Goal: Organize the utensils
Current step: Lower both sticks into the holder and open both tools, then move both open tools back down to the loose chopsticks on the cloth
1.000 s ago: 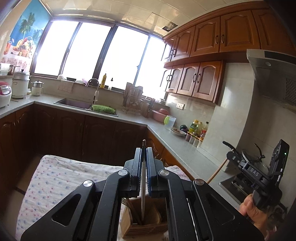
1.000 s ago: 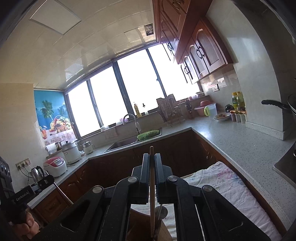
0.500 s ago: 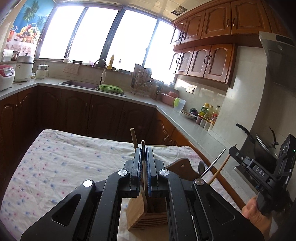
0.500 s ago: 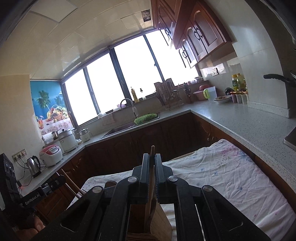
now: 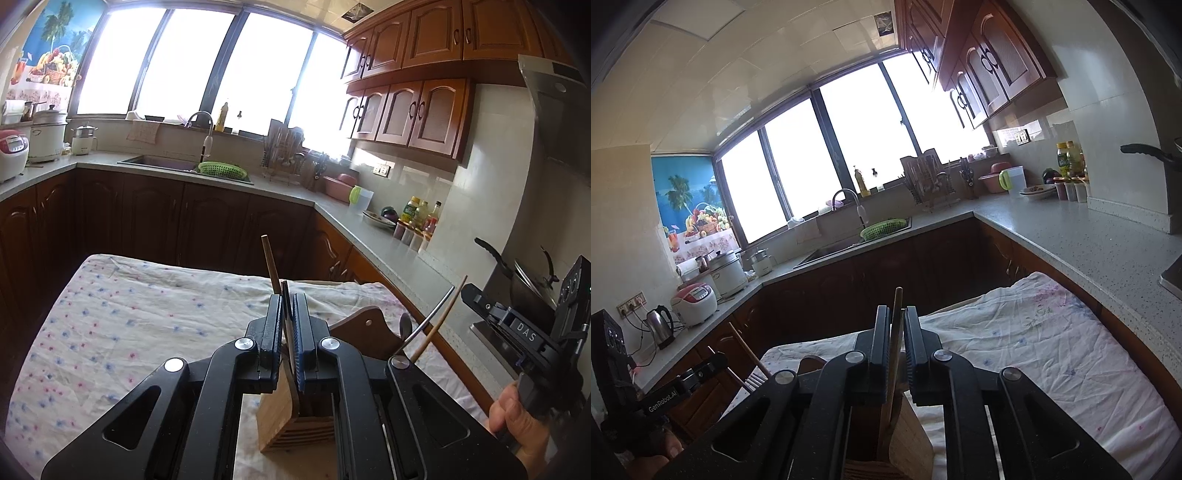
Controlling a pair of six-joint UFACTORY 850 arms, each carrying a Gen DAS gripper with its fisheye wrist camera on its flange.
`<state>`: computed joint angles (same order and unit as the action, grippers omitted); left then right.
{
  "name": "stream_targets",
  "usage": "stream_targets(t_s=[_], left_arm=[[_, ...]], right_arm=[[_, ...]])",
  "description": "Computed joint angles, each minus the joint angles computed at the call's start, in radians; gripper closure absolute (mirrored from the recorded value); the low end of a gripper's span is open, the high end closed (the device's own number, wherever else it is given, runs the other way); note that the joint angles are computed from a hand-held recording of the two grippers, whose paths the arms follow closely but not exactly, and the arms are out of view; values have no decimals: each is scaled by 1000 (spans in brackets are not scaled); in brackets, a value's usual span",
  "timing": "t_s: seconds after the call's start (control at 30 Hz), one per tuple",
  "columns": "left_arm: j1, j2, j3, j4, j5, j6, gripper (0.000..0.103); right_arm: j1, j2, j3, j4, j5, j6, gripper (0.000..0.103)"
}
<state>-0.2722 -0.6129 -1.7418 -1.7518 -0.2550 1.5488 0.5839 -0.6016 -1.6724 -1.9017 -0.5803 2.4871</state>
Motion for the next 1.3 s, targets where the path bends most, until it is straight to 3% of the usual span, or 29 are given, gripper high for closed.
stream_targets(t_s=[0.03,0.07,0.13,0.2,0.3,0.37,0.67,0.8,1.0,1.3], left_arm=[[1,3,1,42,-4,-44,83],[2,9,9,49,-2,-51,65],[0,35,45,-40,21,30,39],[3,64,89,-133,16,124,38],[9,108,151,-198,18,175,26],[13,143,205,-294,18,264,23],[28,288,453,-441,0,362,20],[34,323,527,-382,-6,286,20],[29,372,616,-436,7,346,20],[28,397,685,-373,19,306,20]], right_arm=[[-1,4,7,-5,2,13,89],[-2,11,15,-13,4,31,81],[-1,29,40,-38,0,76,64],[4,55,79,-90,-17,149,34],[19,96,138,-145,-74,215,11],[29,124,178,-176,-96,259,4],[86,228,350,-196,-121,336,2],[120,255,419,-162,-136,349,2],[154,282,495,-117,-113,366,2],[189,289,544,-49,-91,340,2]])
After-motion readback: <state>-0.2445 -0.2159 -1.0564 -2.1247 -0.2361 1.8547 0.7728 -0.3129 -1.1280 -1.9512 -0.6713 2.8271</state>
